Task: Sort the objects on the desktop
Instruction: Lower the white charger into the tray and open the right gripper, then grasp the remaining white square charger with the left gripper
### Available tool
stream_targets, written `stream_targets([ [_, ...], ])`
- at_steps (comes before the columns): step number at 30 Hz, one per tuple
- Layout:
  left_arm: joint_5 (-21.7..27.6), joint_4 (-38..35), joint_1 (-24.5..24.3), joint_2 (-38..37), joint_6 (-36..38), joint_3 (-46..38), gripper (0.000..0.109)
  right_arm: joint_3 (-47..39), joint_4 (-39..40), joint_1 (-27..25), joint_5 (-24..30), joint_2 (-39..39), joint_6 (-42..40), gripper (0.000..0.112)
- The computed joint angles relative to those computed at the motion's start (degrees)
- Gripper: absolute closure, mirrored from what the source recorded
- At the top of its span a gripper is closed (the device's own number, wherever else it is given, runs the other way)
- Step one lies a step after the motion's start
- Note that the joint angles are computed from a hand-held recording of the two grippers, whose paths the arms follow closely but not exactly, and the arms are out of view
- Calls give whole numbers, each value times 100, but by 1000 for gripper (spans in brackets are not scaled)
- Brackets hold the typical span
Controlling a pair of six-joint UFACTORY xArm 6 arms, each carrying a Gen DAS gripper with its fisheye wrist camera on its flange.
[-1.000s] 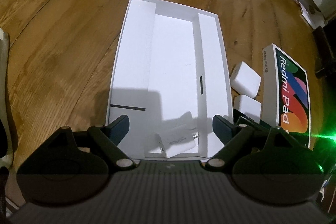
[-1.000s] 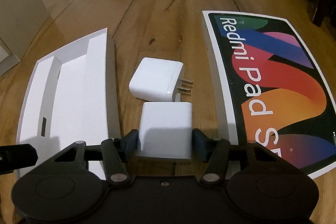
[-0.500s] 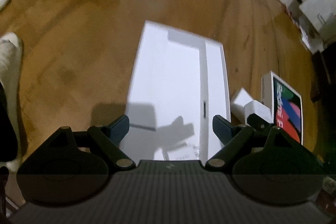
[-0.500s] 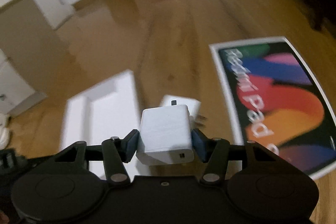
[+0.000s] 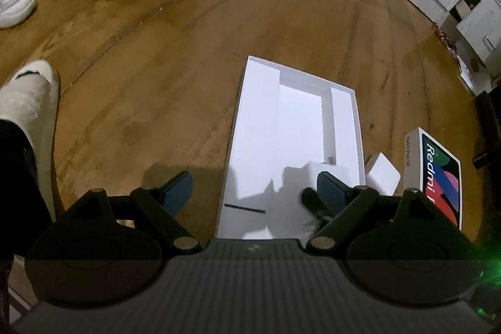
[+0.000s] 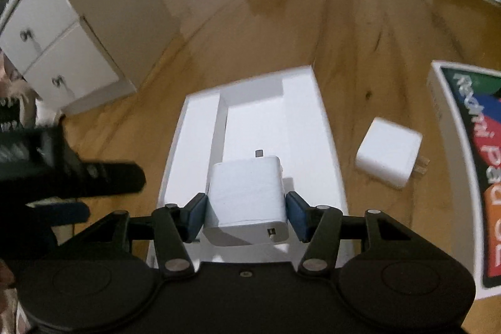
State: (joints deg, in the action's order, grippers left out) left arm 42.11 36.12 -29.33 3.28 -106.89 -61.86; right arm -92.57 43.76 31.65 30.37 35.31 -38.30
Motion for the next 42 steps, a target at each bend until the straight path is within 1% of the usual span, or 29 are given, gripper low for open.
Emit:
stream_targets([
  [4,-318,-103,87,-103,-201,267,22,-11,-268,91,22,115,230,51],
  [8,-343,-138,117,-157,-273,376,22,73,-334,161,-91,145,287,51],
  [10,-310,-156,115,-198,-315,409,22,38,-175,162,-139,190,316,51],
  [12,-300,-170,108,-261,-419,439,22,-87,-143,126,-75,253,634,50],
  [16,-384,77,96,-396,-768,487,22,-216,472,-84,147,167,846,46],
  [17,-330,123,70,-401,-796,446,22,-209,628,-137,116,109,801,45],
  [18,-271,173,42,-401,-824,401,22,-182,730,-191,43,41,762,42],
  [19,-222,204,17,-383,-807,340,22,-128,694,-249,-98,-40,836,38],
  [20,-177,228,-8,-357,-771,272,22,-48,495,-306,-307,-119,1067,38],
  [21,-133,251,-33,-330,-734,203,22,35,168,-382,-478,-193,1438,38],
  [22,-61,257,-68,-259,-657,78,22,80,-275,-500,-493,-262,1961,38],
  [23,0,255,-102,-165,-547,-68,22,113,-530,-629,-453,-333,2293,38],
  [26,11,194,-190,215,-34,-574,22,19,-431,-1103,206,-573,2409,38],
  [27,-63,126,-204,344,233,-728,22,89,-383,-1189,220,-685,2335,38],
  [28,10,48,-240,484,460,-928,22,137,-539,-1258,217,-785,2389,37],
  [31,566,-58,-407,968,922,-1699,22,290,-1409,-1312,9,-989,2641,37],
  [33,472,35,-446,1289,1228,-2114,22,385,-1691,-1342,-123,-1055,2687,37],
  [34,390,76,-458,1454,1399,-2323,22,398,-1577,-1370,-91,-1055,2625,37],
  [36,-32,186,-390,1808,1753,-2663,22,397,-959,-1466,56,-1029,2280,37],
  [37,-245,140,-341,2055,2050,-2908,25,414,-671,-1547,145,-1028,2127,37],
  [38,-338,-15,-301,2346,2393,-3227,25,423,-458,-1627,225,-1017,2026,37],
  [39,-262,-195,-287,2656,2716,-3610,25,421,-468,-1694,245,-984,2075,37],
  [40,-59,-356,-291,3003,3065,-4069,26,411,-539,-1753,256,-947,2183,37],
  [41,98,-485,-297,3303,3411,-4466,26,400,-801,-1777,226,-913,2467,37],
  [42,141,-633,-290,3560,3791,-4783,26,443,-946,-1796,154,-909,2616,37],
])
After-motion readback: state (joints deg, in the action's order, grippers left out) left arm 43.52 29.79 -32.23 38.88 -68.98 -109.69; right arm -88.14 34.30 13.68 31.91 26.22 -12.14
